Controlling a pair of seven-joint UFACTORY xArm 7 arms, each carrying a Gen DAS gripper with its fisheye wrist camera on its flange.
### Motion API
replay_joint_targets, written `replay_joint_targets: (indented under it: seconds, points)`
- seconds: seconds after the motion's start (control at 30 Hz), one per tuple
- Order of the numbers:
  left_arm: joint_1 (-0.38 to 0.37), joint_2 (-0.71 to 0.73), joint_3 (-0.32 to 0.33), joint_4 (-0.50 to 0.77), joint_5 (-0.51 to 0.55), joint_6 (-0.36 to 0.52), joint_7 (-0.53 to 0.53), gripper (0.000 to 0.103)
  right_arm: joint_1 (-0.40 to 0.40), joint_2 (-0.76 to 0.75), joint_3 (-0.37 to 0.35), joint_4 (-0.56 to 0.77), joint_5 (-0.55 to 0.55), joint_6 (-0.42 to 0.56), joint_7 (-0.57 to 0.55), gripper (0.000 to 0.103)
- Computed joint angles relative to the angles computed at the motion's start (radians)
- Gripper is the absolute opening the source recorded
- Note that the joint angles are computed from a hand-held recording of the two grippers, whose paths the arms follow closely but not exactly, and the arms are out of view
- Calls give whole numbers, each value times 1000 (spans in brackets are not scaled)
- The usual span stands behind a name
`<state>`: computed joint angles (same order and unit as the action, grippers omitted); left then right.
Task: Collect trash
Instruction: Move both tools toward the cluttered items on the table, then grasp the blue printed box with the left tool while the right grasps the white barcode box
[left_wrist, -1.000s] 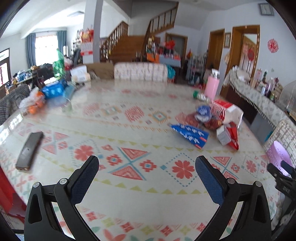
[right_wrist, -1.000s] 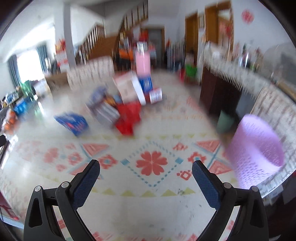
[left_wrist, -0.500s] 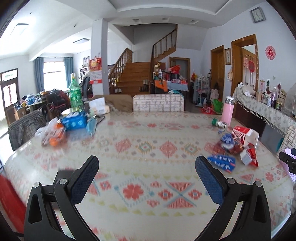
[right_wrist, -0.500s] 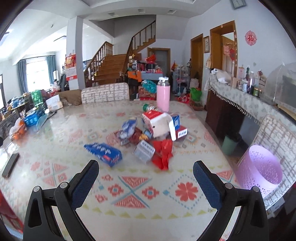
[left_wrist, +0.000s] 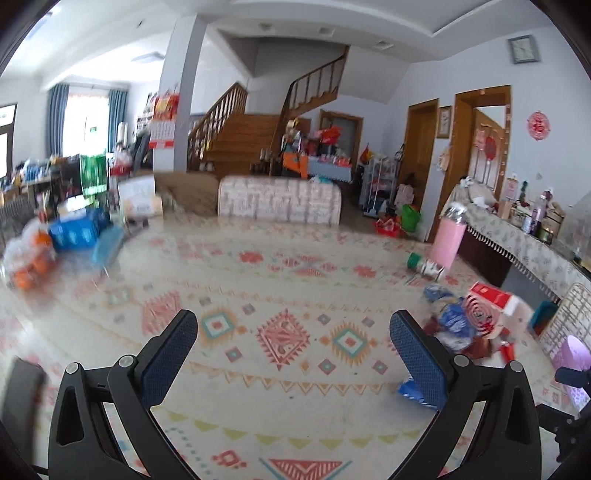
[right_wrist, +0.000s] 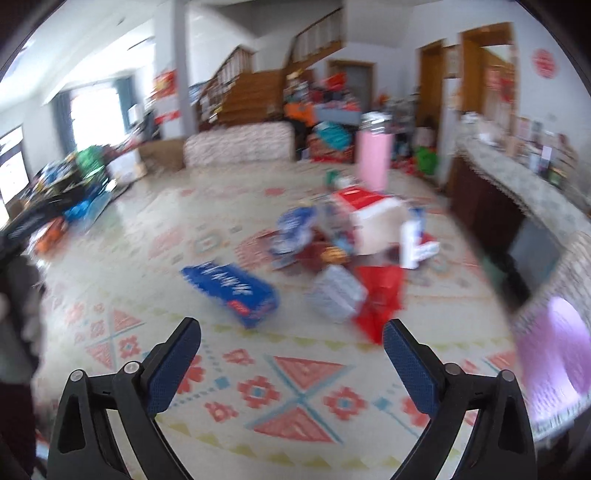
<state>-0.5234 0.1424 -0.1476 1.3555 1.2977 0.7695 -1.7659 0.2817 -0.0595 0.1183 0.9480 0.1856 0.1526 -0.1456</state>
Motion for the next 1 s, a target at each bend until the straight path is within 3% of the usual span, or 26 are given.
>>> replay_joint_targets:
  seconds: [0.07, 0.2, 0.27, 0.43, 0.53, 0.6, 0.73, 0.9, 1.0]
  points:
    - [15, 8, 8, -17, -17, -35, 8, 103, 16, 68, 1, 75, 67, 29, -95, 98]
    - [41, -20, 20, -86, -16, -88, -75, 103, -20, 227, 45, 257, 150, 107, -194, 97]
    - [71, -46, 27, -133, -24, -179, -122, 103, -34, 296, 57, 338, 145, 155, -185, 95]
    - [111, -52, 26, -165, -59, -252, -146, 103, -68, 410, 95, 477, 164, 345, -163, 86]
    - [126, -51, 28, -177, -64, -290, -161, 103, -154, 405, 196, 492, 392, 487, -324, 85]
    - [132, -38, 27, -173, -95, -306, -131, 103, -183, 377, 222, 472, 523, 545, -418, 85]
    - [124, -17, 34, -160, -155, -311, -49, 103, -170, 280, 186, 379, 605, 510, -498, 85]
    - [105, -38, 37, -166, -97, -258, -76, 103, -127, 183, 86, 303, 560, 423, -470, 85]
    - [115, -34, 33, -162, -97, -288, -71, 103, -116, 99, 36, 211, 521, 322, -480, 89]
